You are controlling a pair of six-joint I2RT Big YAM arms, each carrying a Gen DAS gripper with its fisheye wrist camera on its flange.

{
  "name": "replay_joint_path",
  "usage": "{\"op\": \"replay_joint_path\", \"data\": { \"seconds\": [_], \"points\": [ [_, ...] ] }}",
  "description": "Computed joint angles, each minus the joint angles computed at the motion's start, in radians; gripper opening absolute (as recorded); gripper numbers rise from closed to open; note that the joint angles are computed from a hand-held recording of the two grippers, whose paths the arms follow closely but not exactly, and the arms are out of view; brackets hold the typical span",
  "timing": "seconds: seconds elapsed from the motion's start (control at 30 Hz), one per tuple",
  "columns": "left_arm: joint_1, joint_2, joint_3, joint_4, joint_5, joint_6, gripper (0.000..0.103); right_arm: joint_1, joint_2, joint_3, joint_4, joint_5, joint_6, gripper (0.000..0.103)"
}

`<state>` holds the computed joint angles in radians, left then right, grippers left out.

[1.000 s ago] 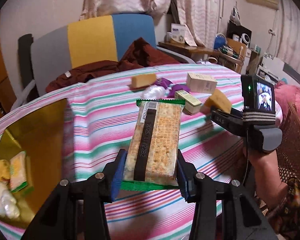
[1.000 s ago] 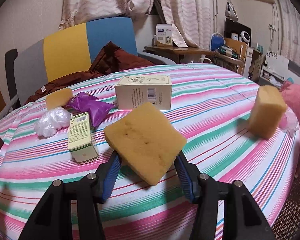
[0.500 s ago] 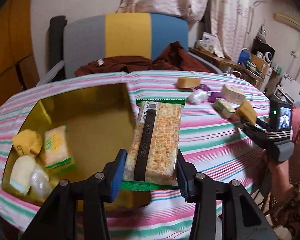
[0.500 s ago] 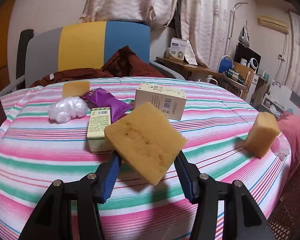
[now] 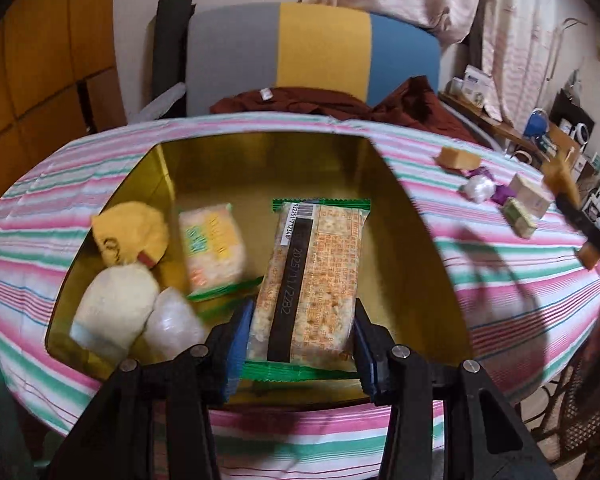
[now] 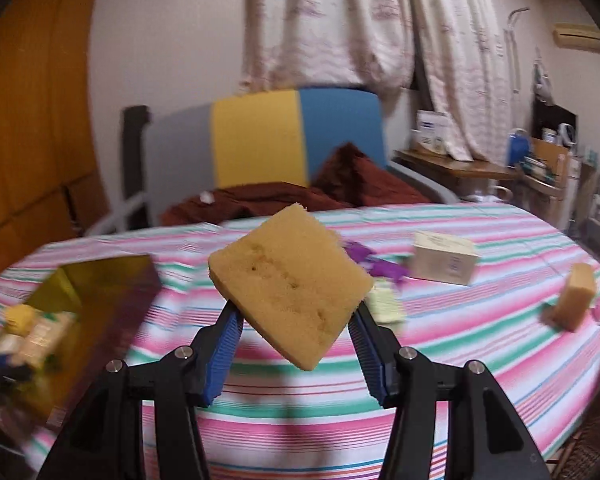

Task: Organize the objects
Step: 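Carry the cracker pack and yellow sponge into the gold tray and open both tools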

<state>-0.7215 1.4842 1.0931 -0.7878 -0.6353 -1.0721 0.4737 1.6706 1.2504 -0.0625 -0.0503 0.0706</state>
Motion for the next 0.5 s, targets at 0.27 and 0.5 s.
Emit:
{"op": "replay_joint_path", "data": {
  "seconds": [0.27,0.5],
  "points": [
    [0.028,-0.018,-0.055,0.005,0.030,0.007,0.047,0.107,-0.050,0.000,-0.005,-0.092,-0.012,0.055],
    [0.037,-0.024,-0.070,0.021,0.040,0.022,0.047,0.184,-0.049,0.013,-0.034,-0.110,-0.025,0.055]
  ]
}}
